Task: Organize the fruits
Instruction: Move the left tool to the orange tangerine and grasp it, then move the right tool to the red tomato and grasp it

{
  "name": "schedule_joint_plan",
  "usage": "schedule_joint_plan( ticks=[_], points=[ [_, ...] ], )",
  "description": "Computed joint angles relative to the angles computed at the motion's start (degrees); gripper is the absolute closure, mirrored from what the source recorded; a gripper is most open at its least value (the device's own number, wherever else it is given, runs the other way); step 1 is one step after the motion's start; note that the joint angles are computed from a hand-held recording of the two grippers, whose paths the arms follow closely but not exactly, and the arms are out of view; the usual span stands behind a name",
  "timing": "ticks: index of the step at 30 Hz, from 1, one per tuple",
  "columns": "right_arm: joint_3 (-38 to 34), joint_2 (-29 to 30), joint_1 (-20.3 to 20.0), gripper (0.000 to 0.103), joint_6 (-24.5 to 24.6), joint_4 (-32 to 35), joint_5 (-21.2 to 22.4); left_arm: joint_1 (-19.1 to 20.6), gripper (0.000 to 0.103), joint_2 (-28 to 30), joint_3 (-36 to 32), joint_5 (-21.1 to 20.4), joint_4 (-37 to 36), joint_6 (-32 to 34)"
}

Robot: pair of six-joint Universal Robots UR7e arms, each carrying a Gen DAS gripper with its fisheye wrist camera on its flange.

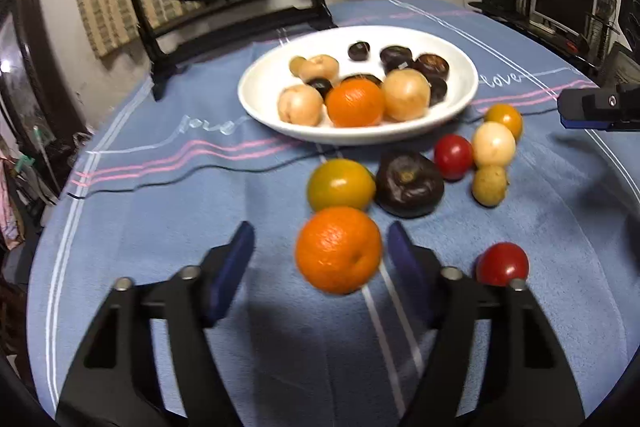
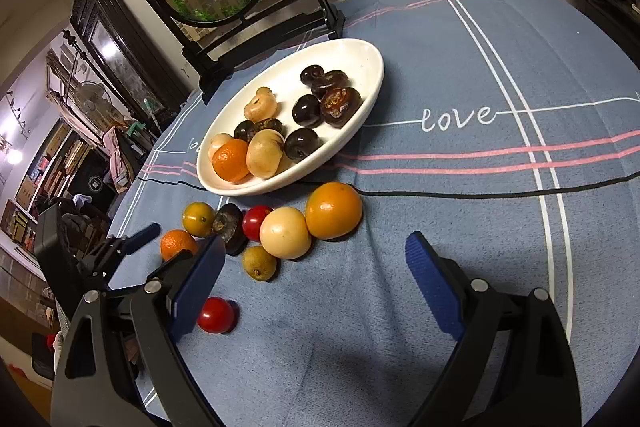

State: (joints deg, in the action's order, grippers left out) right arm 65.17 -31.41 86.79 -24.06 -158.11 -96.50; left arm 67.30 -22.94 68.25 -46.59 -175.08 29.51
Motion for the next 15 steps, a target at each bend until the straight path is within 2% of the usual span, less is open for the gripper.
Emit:
schedule_joint_plan(
  ticks=[1, 5, 12, 15],
  points=[
    [-0.1, 0.1, 0.0, 0.011, 0.1, 0.0, -0.1, 0.1, 0.048, -0.1, -0.1, -0.6, 1.3, -0.7],
    [-0.5, 0.4, 0.0, 0.011, 0.2, 0.1, -0.7, 0.7, 0.058, -0.7, -0.4, -3.0, 4.8, -3.1],
    [-1.0, 1.0, 0.1, 0.011, -0.9, 0.0, -1.7, 1.2, 0.058, -1.6, -0.1, -5.2, 6.6, -5.8],
    [-1.1, 1.2, 0.2, 0.011, -2.8, -0.8, -2.0, 1.0, 0.058, -1.8, 0.7, -4.5, 5.2, -5.5]
  ],
)
